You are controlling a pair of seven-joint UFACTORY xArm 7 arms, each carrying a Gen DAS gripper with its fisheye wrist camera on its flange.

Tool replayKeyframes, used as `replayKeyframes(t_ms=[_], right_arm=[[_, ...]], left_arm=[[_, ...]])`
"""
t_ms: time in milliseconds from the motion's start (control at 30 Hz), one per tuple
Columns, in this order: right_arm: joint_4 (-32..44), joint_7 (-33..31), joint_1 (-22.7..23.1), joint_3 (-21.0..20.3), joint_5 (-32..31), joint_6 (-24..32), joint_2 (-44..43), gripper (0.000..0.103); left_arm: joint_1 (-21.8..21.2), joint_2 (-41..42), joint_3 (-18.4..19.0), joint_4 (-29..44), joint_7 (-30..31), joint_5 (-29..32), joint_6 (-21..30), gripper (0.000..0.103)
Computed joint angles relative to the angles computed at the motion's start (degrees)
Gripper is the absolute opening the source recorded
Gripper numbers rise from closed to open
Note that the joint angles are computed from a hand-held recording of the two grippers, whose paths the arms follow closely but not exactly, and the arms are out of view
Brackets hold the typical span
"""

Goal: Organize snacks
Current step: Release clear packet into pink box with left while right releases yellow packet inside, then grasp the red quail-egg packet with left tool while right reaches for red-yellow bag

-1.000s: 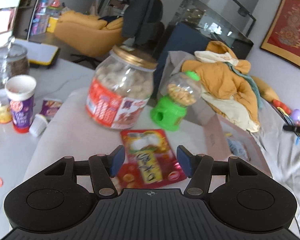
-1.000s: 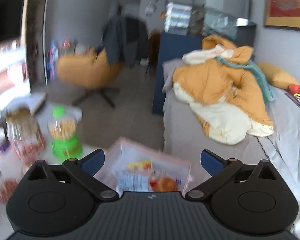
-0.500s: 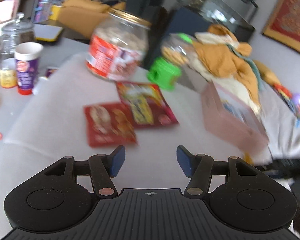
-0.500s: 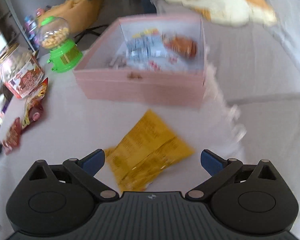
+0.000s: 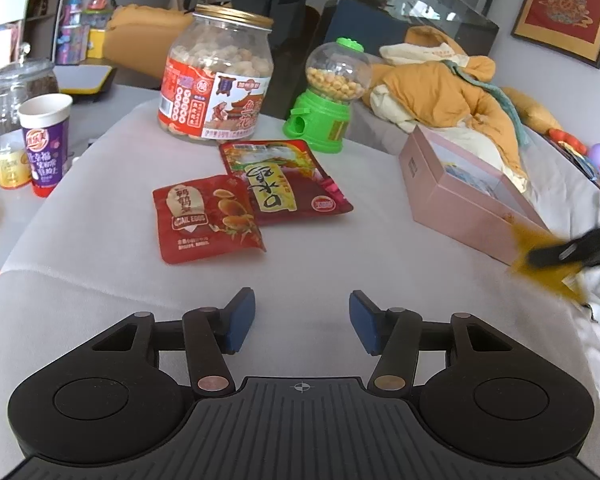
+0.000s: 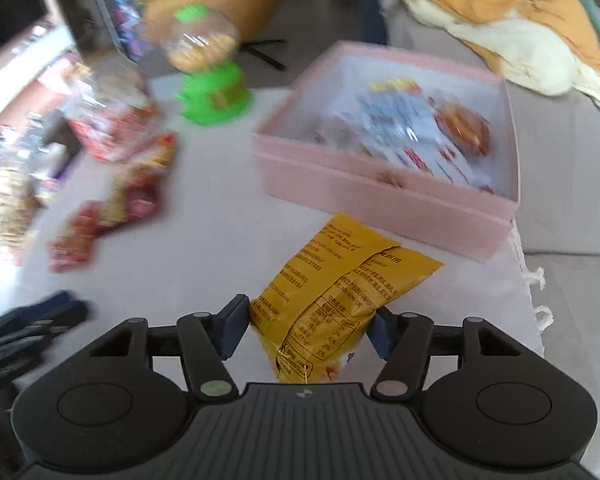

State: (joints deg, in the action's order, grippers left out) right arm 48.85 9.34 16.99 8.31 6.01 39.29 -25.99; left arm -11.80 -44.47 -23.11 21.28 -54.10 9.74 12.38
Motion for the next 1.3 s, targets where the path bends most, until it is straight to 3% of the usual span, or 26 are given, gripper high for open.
replayKeyframes(t_ms=[67,167,300,333,367,400,467,567,667,800,900,933,1067,1233,1300], right_arm=[[0.81,-2.06,1.05,-1.24,1.47,0.23,-2.70,0.062],[3.38,-1.60,-0.83,0.09,-1.16,-2.19,-4.88,0.062],[10.59,5.20,-10.07,6.34,-13.41,-11.41,0.60,0.062],[12.76,7.05,-12.54,7.92,-17.57,-12.94,3.10,0.073],[15.86,8.09,-14.35,9.20,-21.73,-12.65,6.34,0.096],[18.93,10.75,-14.83,9.62,-27.00,-10.85,9.59,0.101],[21.20,14.57,-18.20,12.58,-31.86,-8.97,12.69,0.102],[18.57,9.83,-12.77,7.27,-24.49,-10.34,13.24,0.102],[15.18,6.17,-7.22,2.46,-14.57,-11.39,13.44,0.102],[13.67,1.38,-1.37,0.75,-4.29,-10.58,16.58,0.102],[14.73,0.22,1.72,2.81,-3.96,-10.67,20.00,0.102],[15.71,0.54,2.74,3.77,-5.11,-11.18,21.71,0.102],[20.41,3.27,7.01,6.05,-11.44,-12.93,27.78,0.102],[24.99,-3.56,11.74,7.80,-6.23,-12.18,33.15,0.101],[27.09,-2.39,13.90,7.50,-7.95,-10.37,35.57,0.092]], left_arm=[[0.05,0.04,-0.02,0.04,-0.01,0.07,0.01,0.058],[0.41,0.38,-0.25,0.30,-0.17,0.24,-0.02,0.058],[-1.73,0.28,2.86,-0.44,0.74,-1.28,-1.43,0.058],[-2.27,-0.40,3.71,-0.85,1.16,-1.76,-1.51,0.058],[-2.08,-1.79,3.95,-1.43,1.26,-1.99,-1.25,0.058],[-1.16,-3.51,3.60,-2.04,1.13,-1.89,-0.75,0.058],[0.65,-6.02,3.26,-2.93,0.87,-1.74,0.49,0.058],[3.41,-7.27,4.00,-4.13,-0.61,-2.57,0.16,0.058],[7.48,-8.39,2.67,-5.85,-3.68,-3.07,-3.35,0.058],[11.93,-10.22,0.35,-7.54,-7.18,-2.82,-4.05,0.058],[12.12,-11.79,0.48,-7.65,-8.04,-2.28,0.10,0.053],[11.79,-12.68,0.94,-7.88,-8.32,-2.19,1.01,0.048],[11.91,-18.33,1.17,-8.67,-9.23,-0.61,6.85,0.049],[11.62,-22.48,4.09,-12.26,-10.84,-0.88,8.03,0.049],[11.10,-22.70,5.33,-12.82,-10.94,-1.38,8.49,0.049]])
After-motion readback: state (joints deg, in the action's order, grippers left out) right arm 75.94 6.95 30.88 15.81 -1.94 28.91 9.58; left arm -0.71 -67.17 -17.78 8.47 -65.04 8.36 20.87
